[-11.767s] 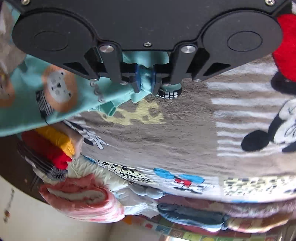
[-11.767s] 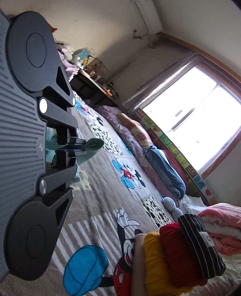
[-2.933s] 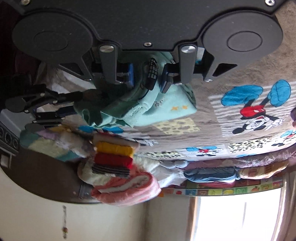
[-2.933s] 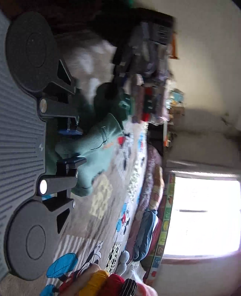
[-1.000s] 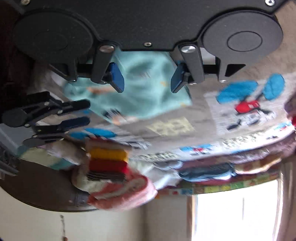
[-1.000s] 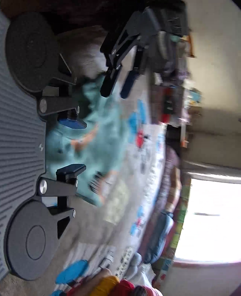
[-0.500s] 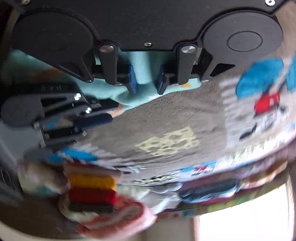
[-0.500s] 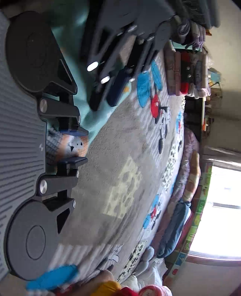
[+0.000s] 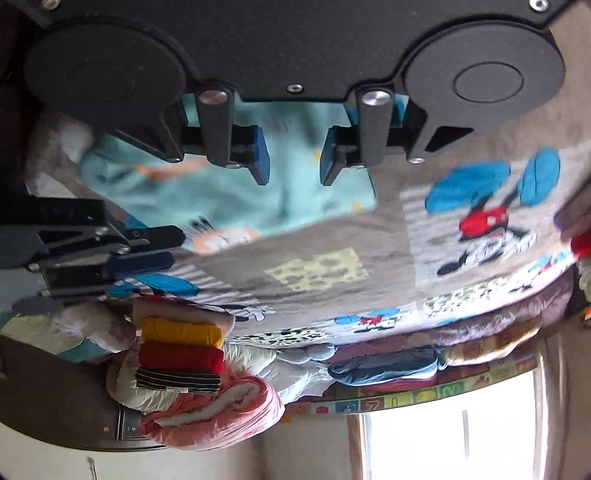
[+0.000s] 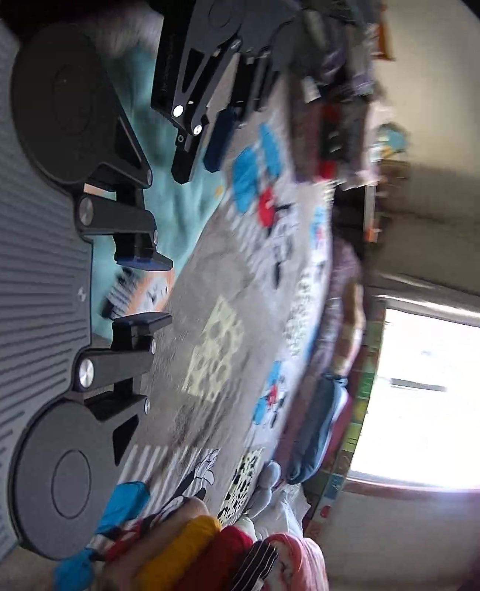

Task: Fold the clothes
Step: 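Grasp the folded sweatshirt sides with both tools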

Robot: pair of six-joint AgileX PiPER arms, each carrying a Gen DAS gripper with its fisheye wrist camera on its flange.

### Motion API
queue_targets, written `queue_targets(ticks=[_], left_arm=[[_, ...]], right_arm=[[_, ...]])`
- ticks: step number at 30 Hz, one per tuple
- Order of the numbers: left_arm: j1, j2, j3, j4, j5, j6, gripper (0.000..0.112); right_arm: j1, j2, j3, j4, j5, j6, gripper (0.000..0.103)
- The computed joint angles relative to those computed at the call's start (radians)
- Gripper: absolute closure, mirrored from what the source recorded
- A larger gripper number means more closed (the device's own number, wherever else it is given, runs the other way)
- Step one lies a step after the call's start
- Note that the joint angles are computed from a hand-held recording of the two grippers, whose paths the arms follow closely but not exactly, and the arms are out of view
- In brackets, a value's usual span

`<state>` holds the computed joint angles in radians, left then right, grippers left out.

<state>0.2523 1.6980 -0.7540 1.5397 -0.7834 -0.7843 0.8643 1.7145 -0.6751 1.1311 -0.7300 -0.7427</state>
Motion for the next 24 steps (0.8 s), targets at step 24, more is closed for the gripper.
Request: queue_targets(ticks=[24], left_arm=[[0.290, 0.033, -0.027, 0.165, -0.203, -0.690, 0.049]], right_arm=[[0.189, -0.103, 0.328, -0.074, -0.249, 0.860, 0.049]])
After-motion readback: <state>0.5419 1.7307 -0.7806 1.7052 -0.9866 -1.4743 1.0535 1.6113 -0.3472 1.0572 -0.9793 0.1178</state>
